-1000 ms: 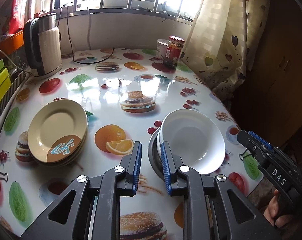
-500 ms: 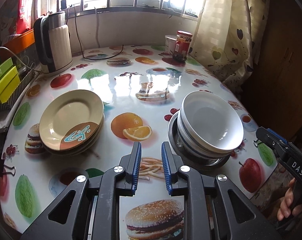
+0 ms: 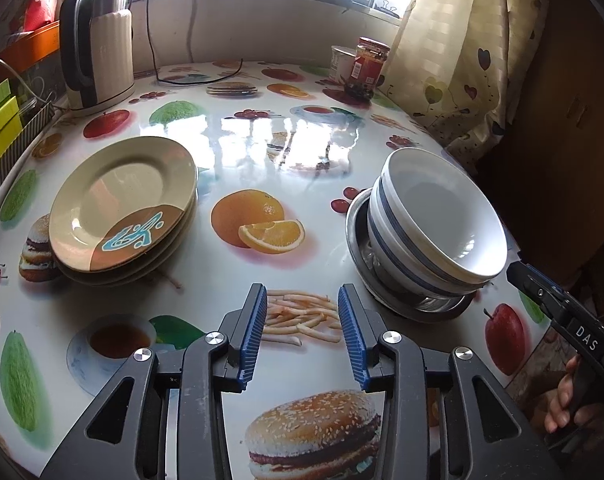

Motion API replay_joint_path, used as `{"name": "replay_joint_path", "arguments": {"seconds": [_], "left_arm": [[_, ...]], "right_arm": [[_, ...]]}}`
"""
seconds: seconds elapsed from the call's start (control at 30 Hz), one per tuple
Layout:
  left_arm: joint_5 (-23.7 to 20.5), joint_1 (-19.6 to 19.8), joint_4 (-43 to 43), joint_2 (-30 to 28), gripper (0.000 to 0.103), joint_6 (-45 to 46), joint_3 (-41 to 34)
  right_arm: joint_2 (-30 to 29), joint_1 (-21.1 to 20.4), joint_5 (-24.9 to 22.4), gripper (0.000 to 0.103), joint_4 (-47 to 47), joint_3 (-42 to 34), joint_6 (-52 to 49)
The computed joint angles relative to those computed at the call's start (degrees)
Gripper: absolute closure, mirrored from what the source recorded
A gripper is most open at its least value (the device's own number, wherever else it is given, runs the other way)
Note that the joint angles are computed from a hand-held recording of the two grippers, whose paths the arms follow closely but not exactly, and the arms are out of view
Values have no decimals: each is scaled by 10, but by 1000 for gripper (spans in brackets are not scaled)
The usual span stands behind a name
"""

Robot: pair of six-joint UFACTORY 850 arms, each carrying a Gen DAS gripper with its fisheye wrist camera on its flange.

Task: Organize plates and bowls
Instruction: 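Move both tools to the rim of the steel bowl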

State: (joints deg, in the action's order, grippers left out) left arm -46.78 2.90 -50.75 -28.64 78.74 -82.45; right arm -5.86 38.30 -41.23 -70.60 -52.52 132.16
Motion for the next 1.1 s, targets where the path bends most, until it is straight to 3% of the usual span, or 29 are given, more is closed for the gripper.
{"name": "replay_joint_path", "arguments": {"seconds": [0.2, 0.57, 0.9, 1.1], "left_arm": [[-63, 3, 8, -36, 65, -42, -42], [-71, -12, 9, -55, 65, -52, -64], [-81, -25, 10, -66, 65, -60, -79], [-127, -19, 8, -97, 65, -97, -114]], "right_arm": [[-2, -11, 29, 55, -15, 9, 22], [-20, -40, 88, 54, -47, 8, 44], [-22, -54, 111, 54, -89, 13, 82], [-18, -65, 134, 54, -136, 25, 135]]}}
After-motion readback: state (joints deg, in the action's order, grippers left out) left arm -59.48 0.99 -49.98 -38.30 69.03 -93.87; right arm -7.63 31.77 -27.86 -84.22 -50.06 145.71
